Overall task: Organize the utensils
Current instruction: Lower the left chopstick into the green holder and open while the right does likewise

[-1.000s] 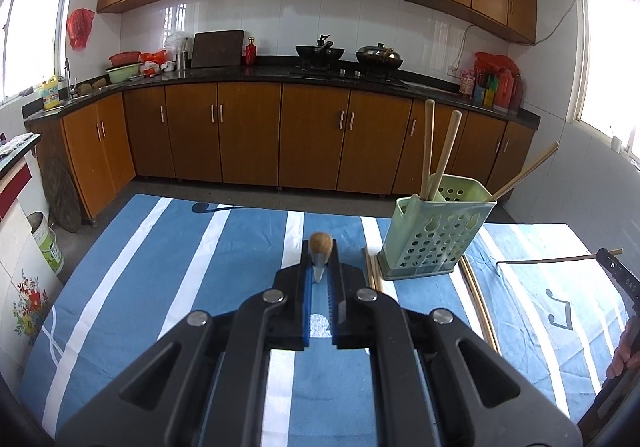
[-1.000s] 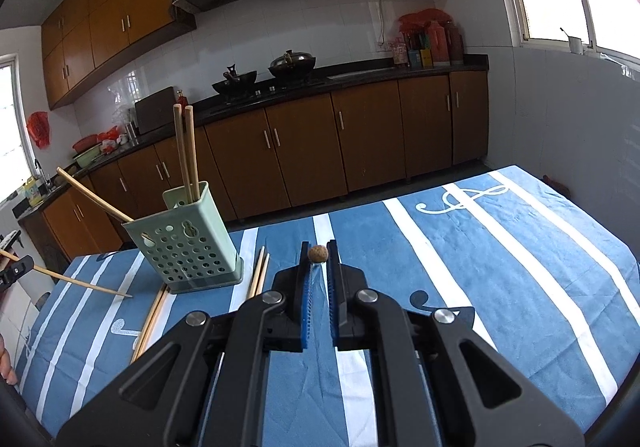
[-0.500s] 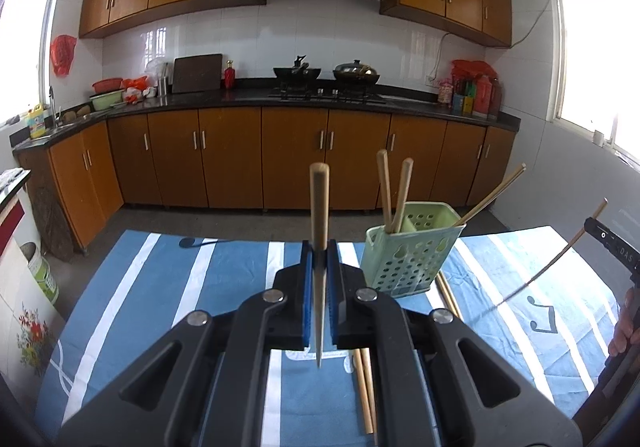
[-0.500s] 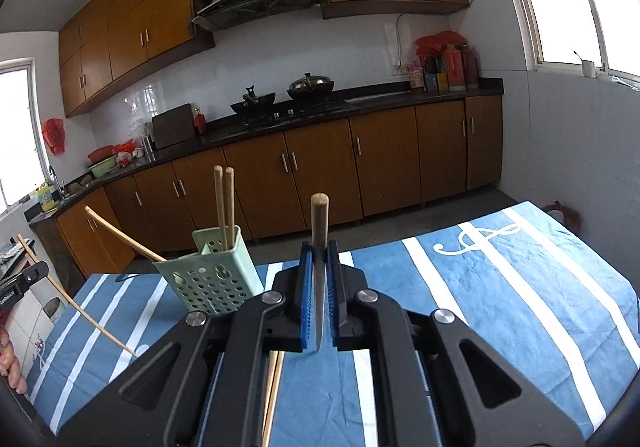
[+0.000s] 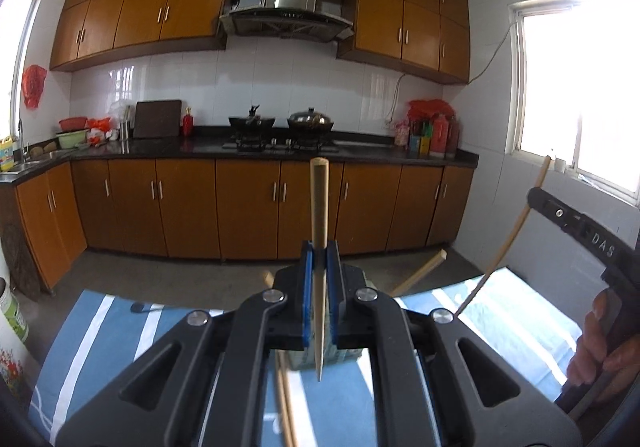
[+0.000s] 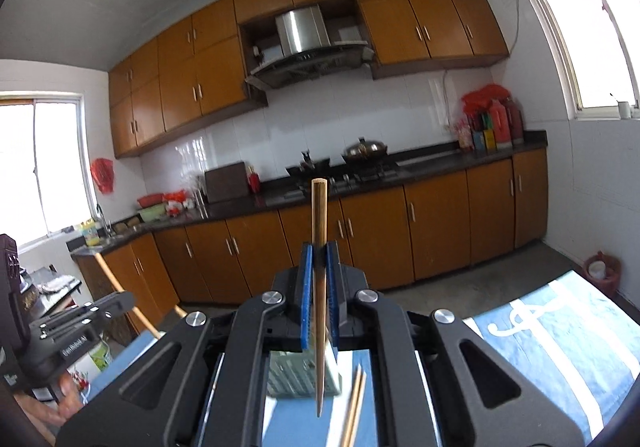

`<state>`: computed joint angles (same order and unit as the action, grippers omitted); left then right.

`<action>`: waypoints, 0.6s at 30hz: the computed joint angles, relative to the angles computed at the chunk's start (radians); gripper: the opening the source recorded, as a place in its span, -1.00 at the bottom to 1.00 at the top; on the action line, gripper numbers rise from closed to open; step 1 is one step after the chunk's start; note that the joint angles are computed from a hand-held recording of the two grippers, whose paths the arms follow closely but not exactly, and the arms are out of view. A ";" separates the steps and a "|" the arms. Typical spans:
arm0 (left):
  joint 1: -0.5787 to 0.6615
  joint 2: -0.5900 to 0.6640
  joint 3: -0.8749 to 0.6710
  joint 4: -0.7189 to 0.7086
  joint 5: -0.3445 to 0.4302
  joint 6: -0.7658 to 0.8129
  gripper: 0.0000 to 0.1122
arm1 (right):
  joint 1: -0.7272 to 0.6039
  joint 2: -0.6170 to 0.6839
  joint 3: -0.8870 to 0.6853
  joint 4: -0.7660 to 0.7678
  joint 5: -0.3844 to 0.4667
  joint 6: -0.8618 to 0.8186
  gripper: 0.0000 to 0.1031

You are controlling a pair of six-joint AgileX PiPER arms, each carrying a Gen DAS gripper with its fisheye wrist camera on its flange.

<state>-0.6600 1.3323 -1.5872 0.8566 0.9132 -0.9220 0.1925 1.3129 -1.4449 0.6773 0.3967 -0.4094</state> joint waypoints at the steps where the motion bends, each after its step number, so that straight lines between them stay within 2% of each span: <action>1: 0.002 0.030 -0.043 0.007 0.001 -0.002 -0.86 | 0.015 0.022 -0.022 0.000 -0.023 0.007 -0.85; 5: 0.042 0.153 -0.202 0.058 -0.014 -0.039 -0.86 | 0.075 0.096 -0.084 -0.050 -0.121 0.065 -0.85; 8: 0.095 0.224 -0.286 0.046 -0.039 -0.050 -0.86 | 0.126 0.157 -0.126 -0.219 -0.186 0.210 -0.85; 10: 0.119 0.257 -0.304 0.045 -0.056 -0.064 -0.86 | 0.155 0.189 -0.133 -0.387 -0.223 0.356 -0.85; 12: 0.142 0.271 -0.295 0.028 -0.083 -0.072 -0.86 | 0.169 0.221 -0.136 -0.463 -0.248 0.426 -0.85; 18: 0.201 0.280 -0.201 0.013 -0.171 -0.115 -0.86 | 0.173 0.271 -0.129 -0.462 -0.227 0.446 -0.85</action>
